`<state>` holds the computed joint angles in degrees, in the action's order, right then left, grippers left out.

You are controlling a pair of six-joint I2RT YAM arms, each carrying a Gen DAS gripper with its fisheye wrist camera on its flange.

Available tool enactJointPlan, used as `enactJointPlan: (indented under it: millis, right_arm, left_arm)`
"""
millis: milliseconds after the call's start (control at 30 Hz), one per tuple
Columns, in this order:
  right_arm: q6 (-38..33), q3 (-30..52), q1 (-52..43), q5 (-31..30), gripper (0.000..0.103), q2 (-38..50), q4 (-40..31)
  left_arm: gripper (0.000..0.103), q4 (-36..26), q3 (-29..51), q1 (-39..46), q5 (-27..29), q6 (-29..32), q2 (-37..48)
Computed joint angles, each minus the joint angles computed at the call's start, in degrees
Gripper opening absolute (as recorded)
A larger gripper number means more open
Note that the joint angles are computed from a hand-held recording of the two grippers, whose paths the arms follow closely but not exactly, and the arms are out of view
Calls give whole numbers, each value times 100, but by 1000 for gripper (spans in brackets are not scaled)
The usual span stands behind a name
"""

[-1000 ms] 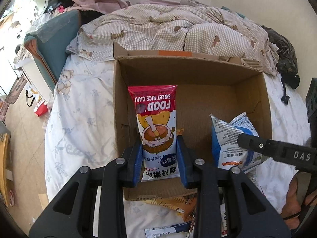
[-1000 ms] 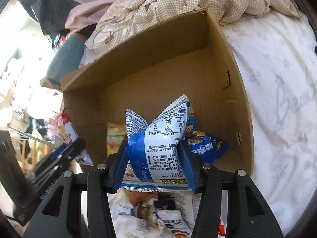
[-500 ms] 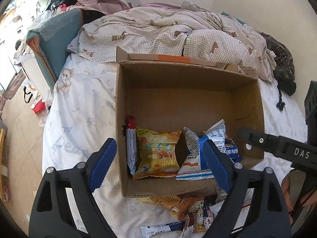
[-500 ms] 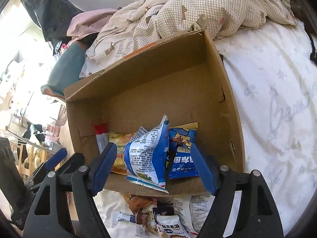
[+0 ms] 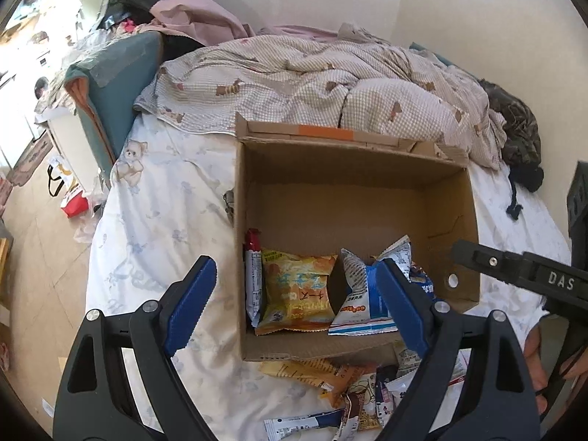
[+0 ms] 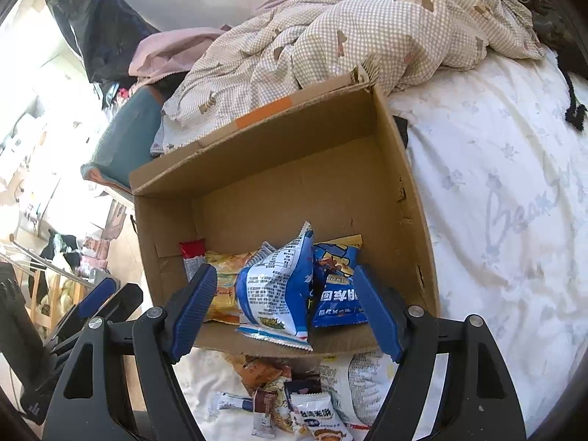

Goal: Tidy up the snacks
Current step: 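Open both grippers and withdraw them from the box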

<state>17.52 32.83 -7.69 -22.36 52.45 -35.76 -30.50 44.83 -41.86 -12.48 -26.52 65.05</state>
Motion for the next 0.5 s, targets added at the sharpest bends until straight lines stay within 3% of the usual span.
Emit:
enactJointPlan:
  millis: [167, 300, 500]
  right_arm:
    - [15, 76, 68, 18, 79, -723, -624]
    - [-39, 81, 199, 187, 83, -1333, -1111]
    - [-47, 46, 49, 107, 91, -2218, -1964]
  left_arm:
    - [87, -327, -48, 85, 25, -156, -441]
    - [100, -658, -84, 63, -92, -286, -904]
    - [101, -1199, -203, -63, -159, -508, -1542]
